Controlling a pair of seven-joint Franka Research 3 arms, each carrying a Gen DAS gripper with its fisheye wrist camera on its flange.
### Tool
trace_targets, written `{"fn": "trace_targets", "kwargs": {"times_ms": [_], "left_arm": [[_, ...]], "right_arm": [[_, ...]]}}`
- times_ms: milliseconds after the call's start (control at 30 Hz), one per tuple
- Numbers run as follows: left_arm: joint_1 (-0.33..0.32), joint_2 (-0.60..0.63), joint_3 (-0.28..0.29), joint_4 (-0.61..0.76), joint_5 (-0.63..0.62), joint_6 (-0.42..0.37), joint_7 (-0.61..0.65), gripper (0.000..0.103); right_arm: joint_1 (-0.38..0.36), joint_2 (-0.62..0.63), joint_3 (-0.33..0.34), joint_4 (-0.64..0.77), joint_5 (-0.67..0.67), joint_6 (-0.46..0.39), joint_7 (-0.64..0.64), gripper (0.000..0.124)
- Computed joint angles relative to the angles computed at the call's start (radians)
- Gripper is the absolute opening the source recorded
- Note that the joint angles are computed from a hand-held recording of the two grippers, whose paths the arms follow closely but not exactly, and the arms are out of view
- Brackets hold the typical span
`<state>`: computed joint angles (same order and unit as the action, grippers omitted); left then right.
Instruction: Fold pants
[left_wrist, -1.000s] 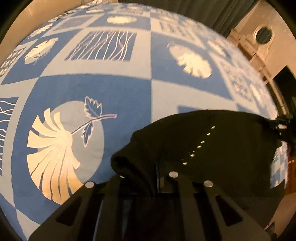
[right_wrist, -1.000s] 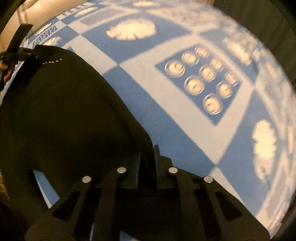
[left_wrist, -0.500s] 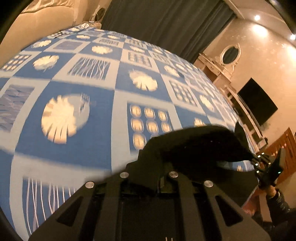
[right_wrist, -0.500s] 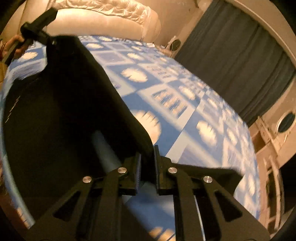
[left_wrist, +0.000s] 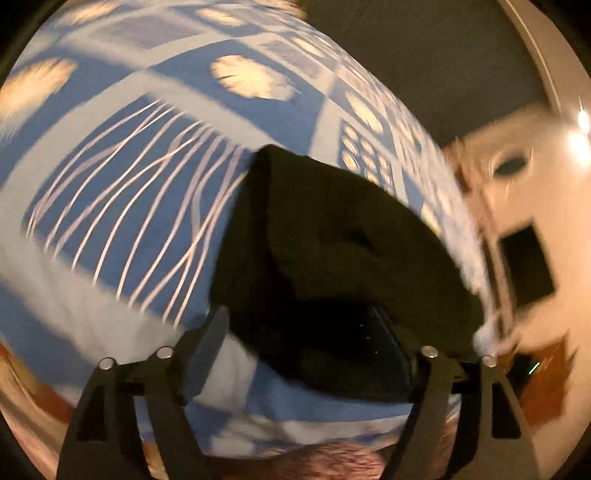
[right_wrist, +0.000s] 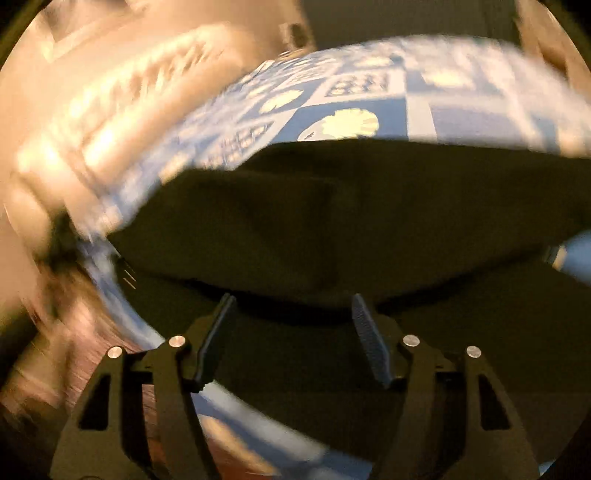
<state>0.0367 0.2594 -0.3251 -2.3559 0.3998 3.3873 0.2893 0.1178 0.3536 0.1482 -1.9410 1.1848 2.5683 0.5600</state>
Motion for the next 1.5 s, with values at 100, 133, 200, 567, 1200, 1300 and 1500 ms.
{"fn": "trace_targets", "kwargs": {"times_ms": [100, 133, 200, 567, 1200, 1300, 1500], "left_arm": [[-0.094, 0.02, 0.071, -0.044, -0.134, 0.178, -0.045, 0.077], [-0.14, 0.031, 0.096, -0.045, -0.194, 0.212, -0.041, 0.077], [-0.191, 0.069, 0.12, -0.034, -0.275, 0.295, -0.051, 0.077], [-0.371, 0.103, 0.2, 0.065, -0.548, 0.24, 0.143, 0.078], [-0.429, 0.164, 0.281, 0.154, -0.577, 0.103, 0.14, 0.011], [-0.532, 0.137, 0.366, 0.127, -0.677, 0.121, 0.191, 0.01], [-0.592, 0.065, 0.389, 0.043, -0.83, 0.179, 0.318, 0.01]], "right_arm": [[-0.037, 0.007, 0.017, -0.022, 0.151, -0.061, 0.021, 0.065], [-0.047, 0.017, 0.014, -0.021, 0.186, -0.086, 0.027, 0.065], [-0.059, 0.028, 0.017, -0.033, 0.289, -0.109, 0.026, 0.065], [-0.036, 0.067, 0.0, 0.01, 0.42, -0.128, 0.032, 0.072], [0.001, 0.157, 0.051, 0.12, 0.248, 0.079, 0.244, 0.011], [-0.001, 0.103, 0.072, 0.079, 0.323, 0.119, 0.137, 0.008], [0.021, -0.028, 0.039, -0.057, 0.419, 0.056, 0.016, 0.008]]}}
